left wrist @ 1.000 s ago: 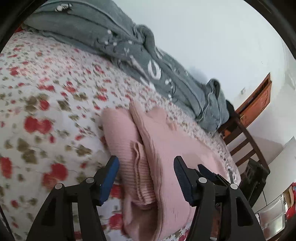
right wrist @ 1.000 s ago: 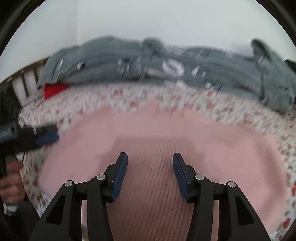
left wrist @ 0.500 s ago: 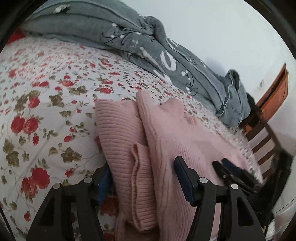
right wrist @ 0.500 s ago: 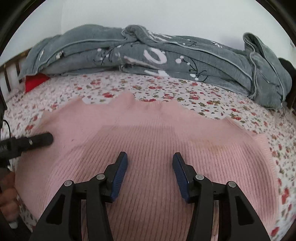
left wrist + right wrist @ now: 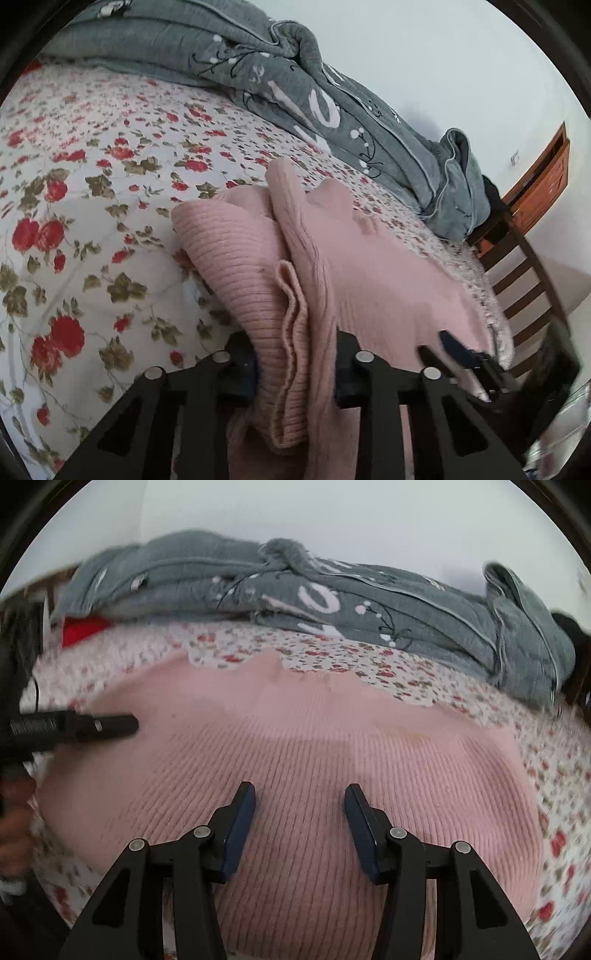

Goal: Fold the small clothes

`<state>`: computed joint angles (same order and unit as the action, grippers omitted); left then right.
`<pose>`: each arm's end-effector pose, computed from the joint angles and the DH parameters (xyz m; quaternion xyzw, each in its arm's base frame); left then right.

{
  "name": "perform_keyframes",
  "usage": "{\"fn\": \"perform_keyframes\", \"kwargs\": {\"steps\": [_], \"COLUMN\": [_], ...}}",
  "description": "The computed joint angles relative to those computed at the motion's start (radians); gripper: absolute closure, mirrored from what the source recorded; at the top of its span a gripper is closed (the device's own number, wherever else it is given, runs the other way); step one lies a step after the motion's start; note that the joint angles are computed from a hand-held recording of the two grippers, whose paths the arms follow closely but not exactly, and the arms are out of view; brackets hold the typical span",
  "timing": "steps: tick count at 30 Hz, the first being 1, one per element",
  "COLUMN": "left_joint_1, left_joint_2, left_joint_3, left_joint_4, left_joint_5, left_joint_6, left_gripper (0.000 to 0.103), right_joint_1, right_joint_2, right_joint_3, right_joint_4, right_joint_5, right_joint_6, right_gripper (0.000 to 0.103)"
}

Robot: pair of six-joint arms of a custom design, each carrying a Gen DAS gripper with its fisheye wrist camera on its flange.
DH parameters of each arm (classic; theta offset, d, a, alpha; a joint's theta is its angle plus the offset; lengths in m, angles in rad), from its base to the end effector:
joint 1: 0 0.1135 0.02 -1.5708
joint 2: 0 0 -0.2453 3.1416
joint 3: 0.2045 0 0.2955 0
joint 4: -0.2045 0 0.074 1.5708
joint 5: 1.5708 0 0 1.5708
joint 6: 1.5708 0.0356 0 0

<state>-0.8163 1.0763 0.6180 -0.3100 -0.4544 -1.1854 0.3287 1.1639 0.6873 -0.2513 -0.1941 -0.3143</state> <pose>0.1935 -0.1830 0.1816 -0.2511 0.8655 -0.2085 0.3799 0.2712 0.0997 0.1869 -0.3246 0.8491 0.0913 0.4065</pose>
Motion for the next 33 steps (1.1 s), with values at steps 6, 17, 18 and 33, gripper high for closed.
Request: {"fn": "perform_keyframes", "kwargs": {"steps": [6, 17, 18, 33], "left_joint_1": [-0.04, -0.092, -0.091, -0.111], "left_joint_2": [0.054, 0.336, 0.375, 1.332], "left_joint_3": [0.169, 0.639, 0.697, 1.918], "left_joint_4": [-0.181, -0.475, -0.502, -0.815], "left_joint_5": [-0.05, -0.138, -0.131, 0.055], "left_joint_6": [-0.045, -0.109, -0.112, 0.026], "left_gripper": [0.08, 0.081, 0.081, 0.081], "right_joint_1": [-0.083, -0.406, -0.444, -0.929], "right_joint_2": [0.006, -0.192, -0.189, 0.15], "right_joint_3": [0.058, 0.013, 0.021, 0.346], "right_joint_4": [-0.117, -0.213, -0.219, -0.423], "right_joint_5": [-0.135, -0.342, -0.363, -0.628], "right_joint_6": [0.008, -0.106, -0.118, -0.319], "right_gripper": [0.053, 0.053, 0.053, 0.053]}}
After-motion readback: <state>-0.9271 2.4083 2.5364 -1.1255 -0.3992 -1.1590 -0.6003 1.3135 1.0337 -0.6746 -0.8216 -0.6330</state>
